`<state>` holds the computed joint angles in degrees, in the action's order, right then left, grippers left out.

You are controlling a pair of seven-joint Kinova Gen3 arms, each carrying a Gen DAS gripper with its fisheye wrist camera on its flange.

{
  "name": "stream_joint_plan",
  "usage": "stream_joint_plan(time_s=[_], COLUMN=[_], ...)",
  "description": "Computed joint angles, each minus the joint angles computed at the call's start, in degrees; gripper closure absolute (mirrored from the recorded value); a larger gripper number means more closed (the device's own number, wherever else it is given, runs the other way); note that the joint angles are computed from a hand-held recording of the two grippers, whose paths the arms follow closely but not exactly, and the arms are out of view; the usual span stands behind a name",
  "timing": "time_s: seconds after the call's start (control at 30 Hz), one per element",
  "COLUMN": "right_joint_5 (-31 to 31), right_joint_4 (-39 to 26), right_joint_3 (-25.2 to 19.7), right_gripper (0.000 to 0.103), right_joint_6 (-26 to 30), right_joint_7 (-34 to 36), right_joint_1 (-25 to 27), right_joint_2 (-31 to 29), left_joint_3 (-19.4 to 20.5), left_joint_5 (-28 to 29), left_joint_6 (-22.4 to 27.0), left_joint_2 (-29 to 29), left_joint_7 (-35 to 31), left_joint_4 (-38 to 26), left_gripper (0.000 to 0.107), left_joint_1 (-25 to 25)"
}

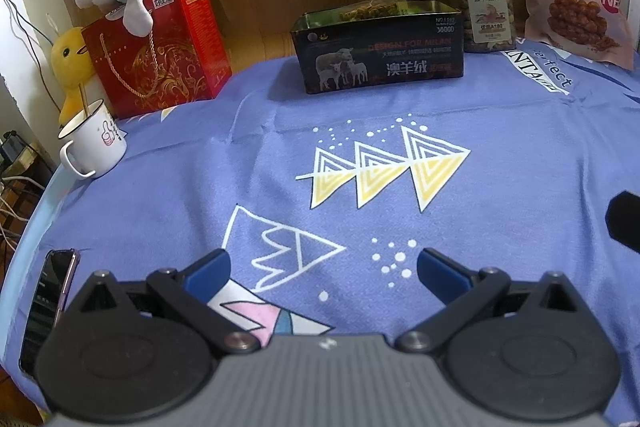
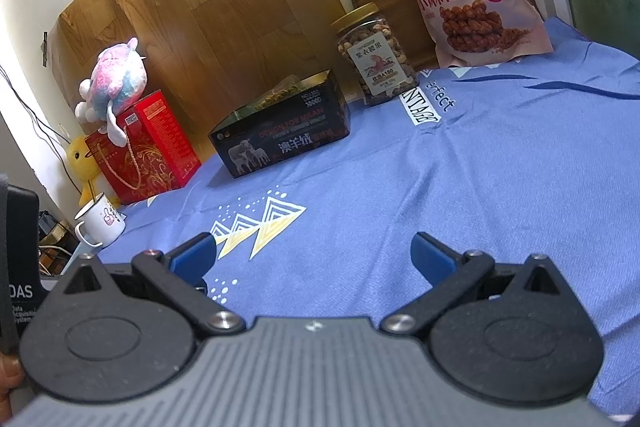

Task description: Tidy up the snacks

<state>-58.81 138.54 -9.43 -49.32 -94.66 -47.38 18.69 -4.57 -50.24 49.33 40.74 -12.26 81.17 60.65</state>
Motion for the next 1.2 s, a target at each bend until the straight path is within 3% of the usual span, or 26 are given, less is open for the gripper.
stream_joint_plan(time_s=[1.2], right_joint_5=[0.1], right_joint_4=[0.1], right_joint_3=[0.0], right_gripper=[0.000], right_joint_6=[0.0], right_joint_7=[-0.3], right_joint_1=[0.0], right_joint_2=[0.1], left_joint_3=[0.2], left_joint_5=[-0.9], left_joint_6=[0.3], left_joint_2=[-0.1], left_joint_7=[0.8], left_joint_4=[0.2], left_gripper=[0.005], left_joint_1=[0.3])
